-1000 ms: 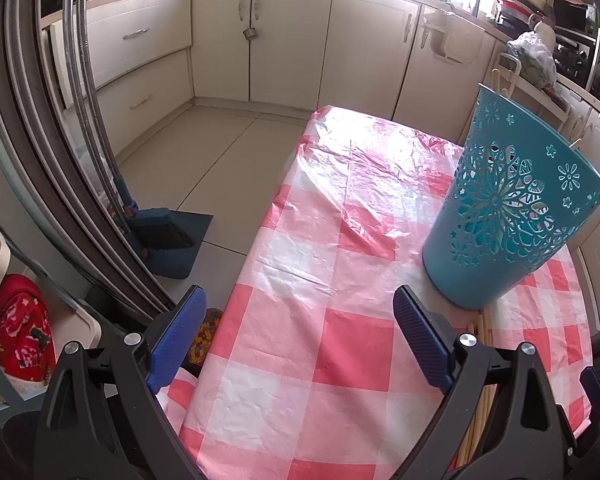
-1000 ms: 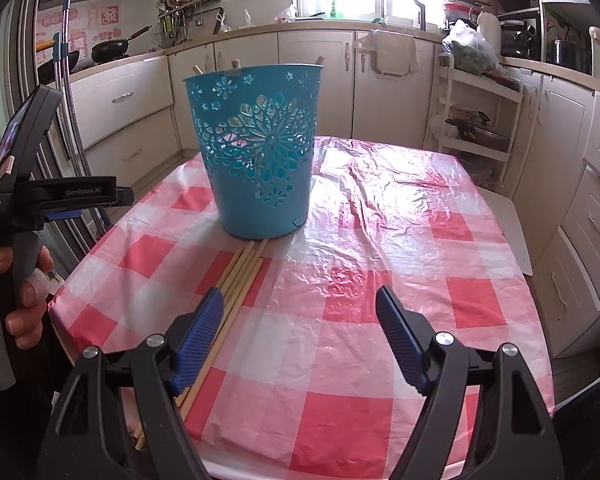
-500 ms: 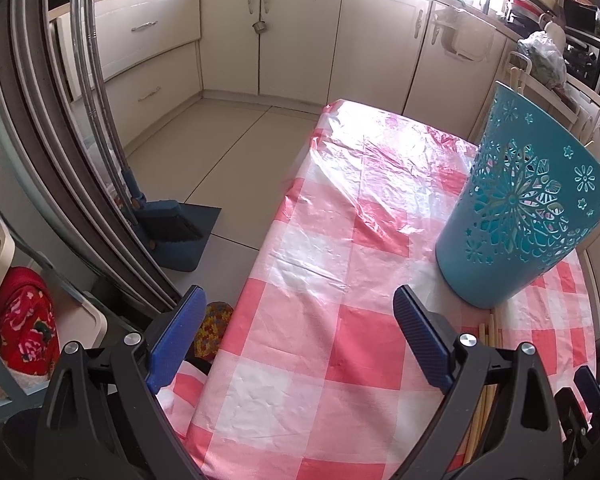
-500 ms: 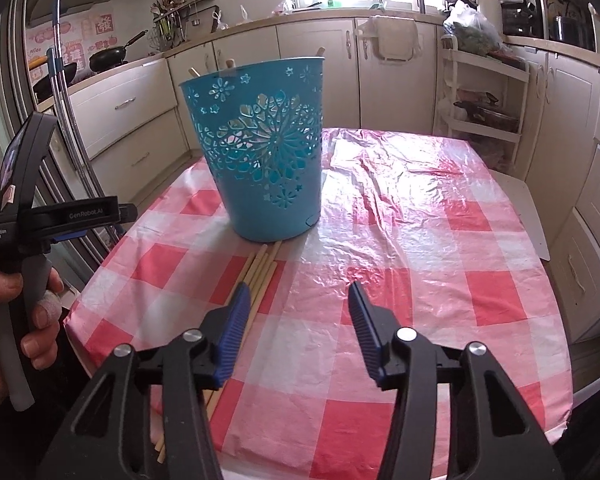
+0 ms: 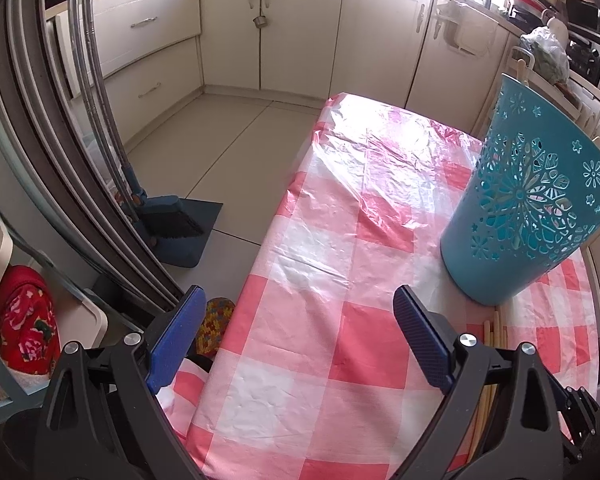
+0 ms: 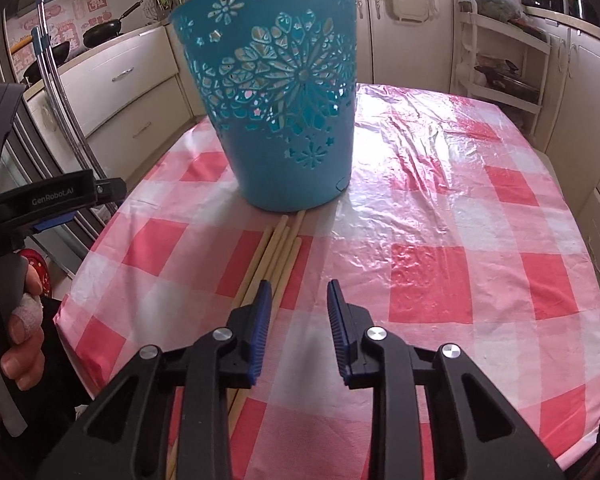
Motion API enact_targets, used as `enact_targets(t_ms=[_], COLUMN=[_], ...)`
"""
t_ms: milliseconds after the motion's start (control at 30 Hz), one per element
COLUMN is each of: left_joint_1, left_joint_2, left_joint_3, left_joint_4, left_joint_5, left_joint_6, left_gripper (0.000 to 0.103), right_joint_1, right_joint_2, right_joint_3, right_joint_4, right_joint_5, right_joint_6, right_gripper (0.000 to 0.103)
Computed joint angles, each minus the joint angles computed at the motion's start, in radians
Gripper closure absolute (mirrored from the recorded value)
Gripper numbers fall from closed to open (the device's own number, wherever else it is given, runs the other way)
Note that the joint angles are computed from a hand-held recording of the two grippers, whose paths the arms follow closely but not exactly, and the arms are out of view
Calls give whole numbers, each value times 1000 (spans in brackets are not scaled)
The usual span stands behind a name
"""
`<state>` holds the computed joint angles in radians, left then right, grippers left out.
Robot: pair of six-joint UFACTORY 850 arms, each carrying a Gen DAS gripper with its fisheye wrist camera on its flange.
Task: Organize utensils
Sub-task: 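Lower the open right tool over a loose chopstick beside the bundle, then move the left tool to the bundle and grasp one wooden chopstick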
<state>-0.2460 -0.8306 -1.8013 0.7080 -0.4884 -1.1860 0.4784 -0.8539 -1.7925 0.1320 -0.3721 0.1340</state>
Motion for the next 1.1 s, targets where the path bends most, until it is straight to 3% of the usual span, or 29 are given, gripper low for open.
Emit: enact_targets(t_ms=[167, 533, 667, 867, 1100], left_joint_1=[4, -2, -13, -55, -76], left_joint_2=[3, -8, -18, -64, -104], left_joint_3=[5, -9, -20, -75, -127], left_joint_4=[-15, -86, -196, -335, -484], left_joint_5=[9, 26, 47, 24, 14], left_joint_6=[9, 110, 274, 540, 724], left_gripper=[12, 12, 12, 12, 12], right_joint_1=[10, 9, 12, -24, -51], right_joint_2=[-20, -19, -29, -72, -58], right_joint_3=[-22, -15, -38, -124, -84], right_joint_4=[-29, -68, -109, -116, 8], right_joint_5=[-8, -18, -47, -161, -107], right_joint_6=[7, 16, -4, -116, -172], right_gripper=[75, 86, 92, 95, 95])
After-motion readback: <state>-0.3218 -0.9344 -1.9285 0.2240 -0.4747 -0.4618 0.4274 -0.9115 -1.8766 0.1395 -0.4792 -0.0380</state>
